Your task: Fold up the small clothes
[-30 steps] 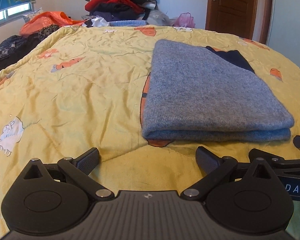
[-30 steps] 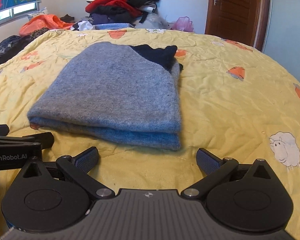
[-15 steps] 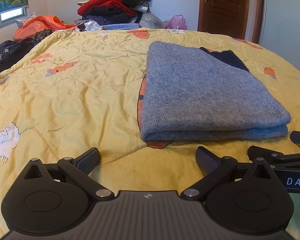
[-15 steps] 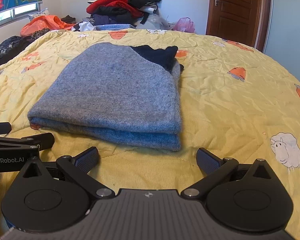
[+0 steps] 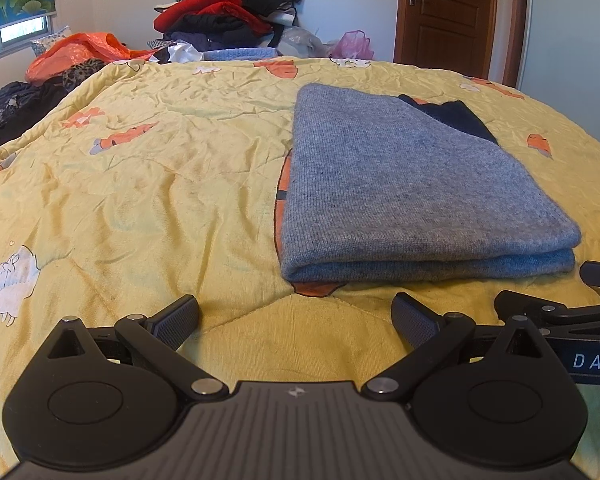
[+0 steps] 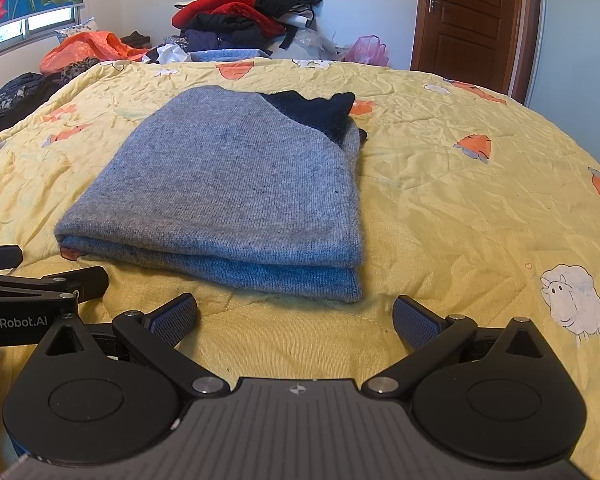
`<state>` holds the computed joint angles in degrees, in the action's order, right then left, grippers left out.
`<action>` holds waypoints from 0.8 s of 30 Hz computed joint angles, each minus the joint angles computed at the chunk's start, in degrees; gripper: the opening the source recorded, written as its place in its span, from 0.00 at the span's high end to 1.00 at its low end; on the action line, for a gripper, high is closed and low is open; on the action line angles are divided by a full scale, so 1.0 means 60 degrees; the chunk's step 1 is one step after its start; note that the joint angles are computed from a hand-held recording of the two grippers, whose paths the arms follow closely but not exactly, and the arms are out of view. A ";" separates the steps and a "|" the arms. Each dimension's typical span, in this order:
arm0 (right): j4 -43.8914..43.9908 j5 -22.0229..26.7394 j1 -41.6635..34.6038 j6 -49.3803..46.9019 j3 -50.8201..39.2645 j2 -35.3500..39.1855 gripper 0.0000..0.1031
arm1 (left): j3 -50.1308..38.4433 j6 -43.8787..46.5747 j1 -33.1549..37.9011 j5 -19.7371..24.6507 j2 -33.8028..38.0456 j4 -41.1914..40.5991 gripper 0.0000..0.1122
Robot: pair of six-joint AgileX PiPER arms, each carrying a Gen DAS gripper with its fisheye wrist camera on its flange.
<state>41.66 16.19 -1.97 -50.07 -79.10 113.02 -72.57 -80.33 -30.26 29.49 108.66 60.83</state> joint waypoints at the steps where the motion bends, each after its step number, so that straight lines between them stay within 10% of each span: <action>1: 0.0010 -0.0005 0.0002 -0.0008 0.0010 -0.0005 0.00 | -0.0010 0.0003 -0.0006 0.0012 0.0002 -0.0008 0.08; 20: 0.0038 -0.0008 -0.0002 -0.0038 0.0006 0.0004 0.00 | 0.0137 -0.0141 0.0192 -0.0468 -0.0063 0.0237 0.08; 24: 0.0040 -0.0009 -0.0003 -0.0042 0.0006 0.0006 0.00 | 0.1450 -0.3147 0.1248 -0.3395 -0.0837 0.2731 0.08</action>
